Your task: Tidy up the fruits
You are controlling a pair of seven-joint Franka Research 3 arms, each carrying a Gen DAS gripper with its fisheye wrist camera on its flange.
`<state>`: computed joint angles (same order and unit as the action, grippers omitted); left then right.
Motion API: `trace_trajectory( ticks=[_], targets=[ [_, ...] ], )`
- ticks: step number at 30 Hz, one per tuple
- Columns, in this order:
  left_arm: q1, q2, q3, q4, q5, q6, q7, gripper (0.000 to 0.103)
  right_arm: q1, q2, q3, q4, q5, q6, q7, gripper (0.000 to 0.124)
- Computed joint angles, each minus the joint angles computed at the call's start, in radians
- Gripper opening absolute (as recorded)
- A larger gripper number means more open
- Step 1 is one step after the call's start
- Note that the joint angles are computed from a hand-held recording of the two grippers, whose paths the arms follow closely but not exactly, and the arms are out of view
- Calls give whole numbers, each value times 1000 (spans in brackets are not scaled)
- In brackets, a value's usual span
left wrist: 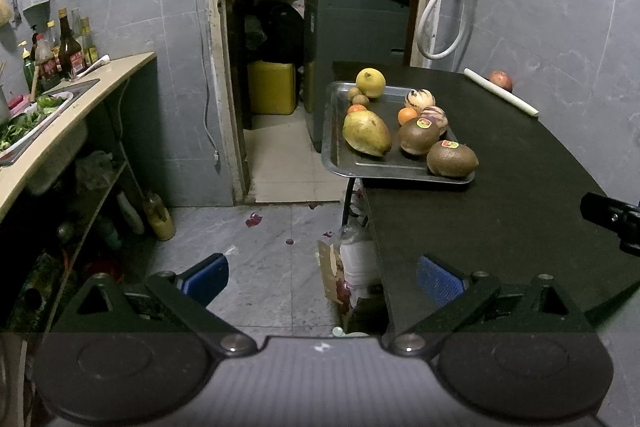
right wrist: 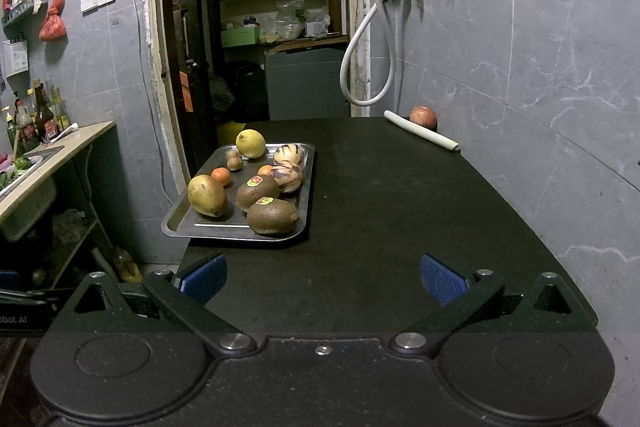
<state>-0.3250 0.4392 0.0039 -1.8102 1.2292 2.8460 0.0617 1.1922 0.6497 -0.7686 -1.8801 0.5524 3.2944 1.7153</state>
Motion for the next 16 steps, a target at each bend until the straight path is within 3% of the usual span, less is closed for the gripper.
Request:
trace_trajectory(
  ticks=[16],
  targets=[
    [18,2,10,-12,-20,47,28,102,-1,-9,2,-15,-1,1,-6,102]
  ],
)
